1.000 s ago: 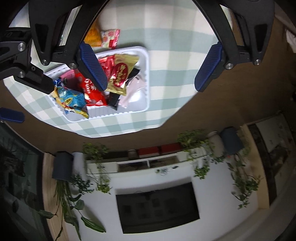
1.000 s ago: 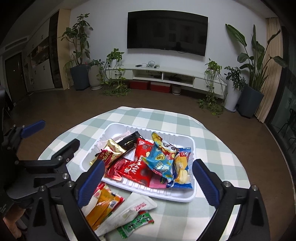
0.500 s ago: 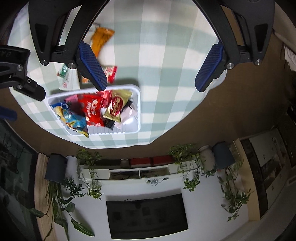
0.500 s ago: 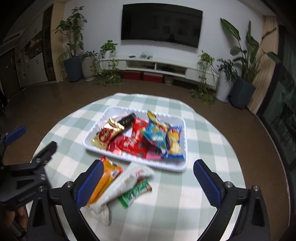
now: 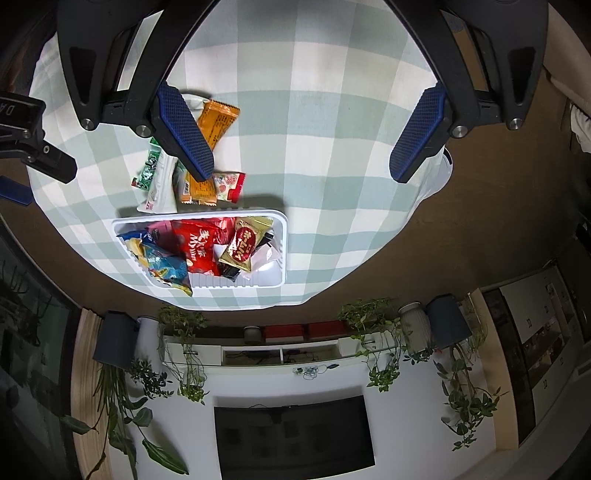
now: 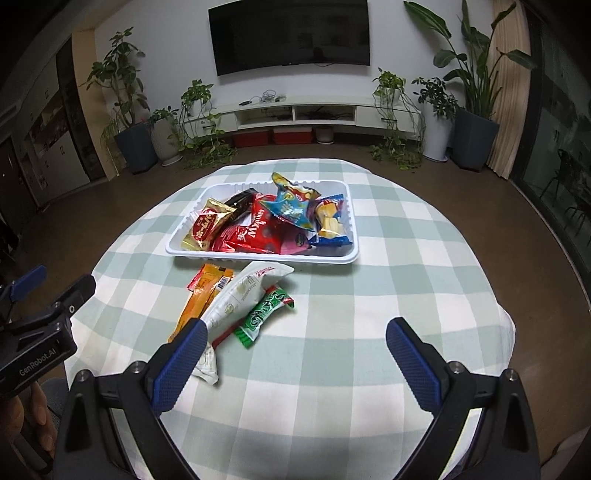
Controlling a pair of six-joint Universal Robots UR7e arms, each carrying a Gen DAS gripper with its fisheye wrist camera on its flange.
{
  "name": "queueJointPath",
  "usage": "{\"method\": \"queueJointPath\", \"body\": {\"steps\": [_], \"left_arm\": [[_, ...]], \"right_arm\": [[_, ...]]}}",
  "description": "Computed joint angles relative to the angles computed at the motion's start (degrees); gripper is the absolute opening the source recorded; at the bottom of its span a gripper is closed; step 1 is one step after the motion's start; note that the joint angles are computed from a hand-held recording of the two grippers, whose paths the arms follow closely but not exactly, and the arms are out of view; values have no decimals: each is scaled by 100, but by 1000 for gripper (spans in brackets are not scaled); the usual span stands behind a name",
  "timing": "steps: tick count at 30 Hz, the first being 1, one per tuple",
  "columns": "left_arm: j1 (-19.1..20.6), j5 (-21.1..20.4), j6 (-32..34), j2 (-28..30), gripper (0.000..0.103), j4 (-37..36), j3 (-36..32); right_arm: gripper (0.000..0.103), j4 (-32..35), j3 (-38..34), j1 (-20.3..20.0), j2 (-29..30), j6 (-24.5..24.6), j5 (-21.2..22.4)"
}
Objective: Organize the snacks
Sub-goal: 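Withdraw both grippers from the tray toward the remaining snacks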
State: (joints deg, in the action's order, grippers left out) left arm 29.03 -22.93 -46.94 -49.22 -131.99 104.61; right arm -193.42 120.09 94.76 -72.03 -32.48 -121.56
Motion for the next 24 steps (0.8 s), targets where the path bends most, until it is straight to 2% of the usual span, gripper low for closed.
{"method": "queueJointPath", "body": {"steps": [15,24], "left_arm": [[18,-128,-4,18,97,112,5],[254,-609,681,201,97,-552,67]], "right_arm": [[99,15,165,-15,-168,97,165],[99,227,220,-233,-274,309,436]]}}
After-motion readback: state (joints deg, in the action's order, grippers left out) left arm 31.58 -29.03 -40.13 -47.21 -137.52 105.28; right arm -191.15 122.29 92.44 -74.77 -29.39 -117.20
